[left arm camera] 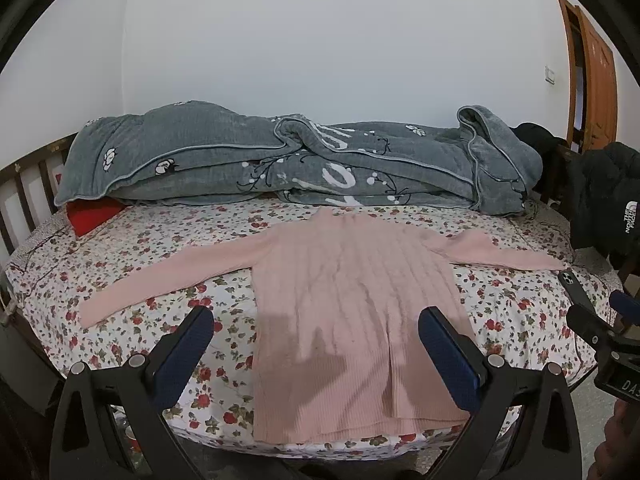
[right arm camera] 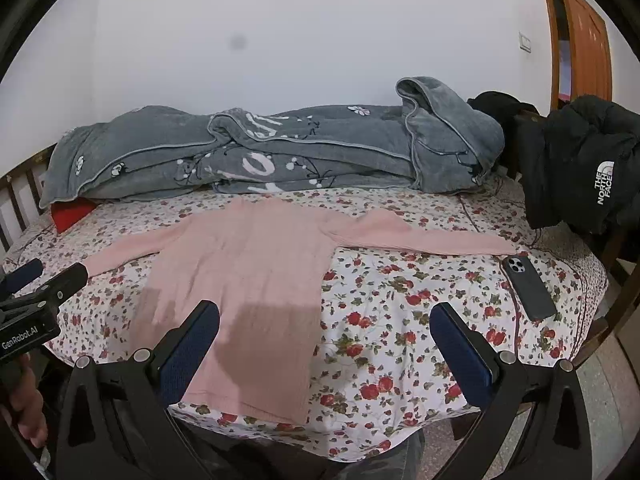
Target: Fold small clothes
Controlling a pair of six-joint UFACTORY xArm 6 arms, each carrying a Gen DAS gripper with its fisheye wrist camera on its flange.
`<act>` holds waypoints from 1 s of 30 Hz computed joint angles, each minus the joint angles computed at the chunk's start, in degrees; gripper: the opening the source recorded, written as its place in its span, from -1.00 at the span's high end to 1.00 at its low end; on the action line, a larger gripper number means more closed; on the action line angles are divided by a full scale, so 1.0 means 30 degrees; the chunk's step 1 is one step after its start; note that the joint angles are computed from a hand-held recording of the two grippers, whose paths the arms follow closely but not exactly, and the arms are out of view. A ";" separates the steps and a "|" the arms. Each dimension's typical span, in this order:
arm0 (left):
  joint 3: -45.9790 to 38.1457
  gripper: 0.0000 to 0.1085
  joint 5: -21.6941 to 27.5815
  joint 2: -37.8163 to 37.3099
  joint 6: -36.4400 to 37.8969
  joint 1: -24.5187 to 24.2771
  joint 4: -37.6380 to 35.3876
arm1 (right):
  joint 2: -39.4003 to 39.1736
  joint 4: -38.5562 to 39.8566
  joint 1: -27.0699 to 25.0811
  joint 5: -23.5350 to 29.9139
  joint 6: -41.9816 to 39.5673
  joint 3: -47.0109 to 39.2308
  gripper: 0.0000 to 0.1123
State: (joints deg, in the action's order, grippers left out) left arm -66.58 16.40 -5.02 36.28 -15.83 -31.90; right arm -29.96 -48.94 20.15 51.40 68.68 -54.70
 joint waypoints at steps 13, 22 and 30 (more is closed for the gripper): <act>-0.0087 -0.90 0.0309 -0.0006 0.0001 0.0278 -0.0062 | 0.0184 -0.0186 0.0277 -0.0090 0.0363 -0.0166 -0.83; -0.0059 -0.90 0.0287 0.0101 0.0048 0.0345 -0.0060 | 0.0002 -0.0109 0.0294 -0.0286 0.0489 0.0097 -0.83; 0.0076 -0.90 0.0095 0.0109 0.0351 0.0331 -0.0264 | -0.0064 0.0103 0.0113 -0.0527 0.0303 0.0196 -0.83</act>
State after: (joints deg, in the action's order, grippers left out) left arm -66.35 16.69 -4.69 37.33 -14.84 -32.69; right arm -30.16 -48.63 20.49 49.82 69.59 -54.11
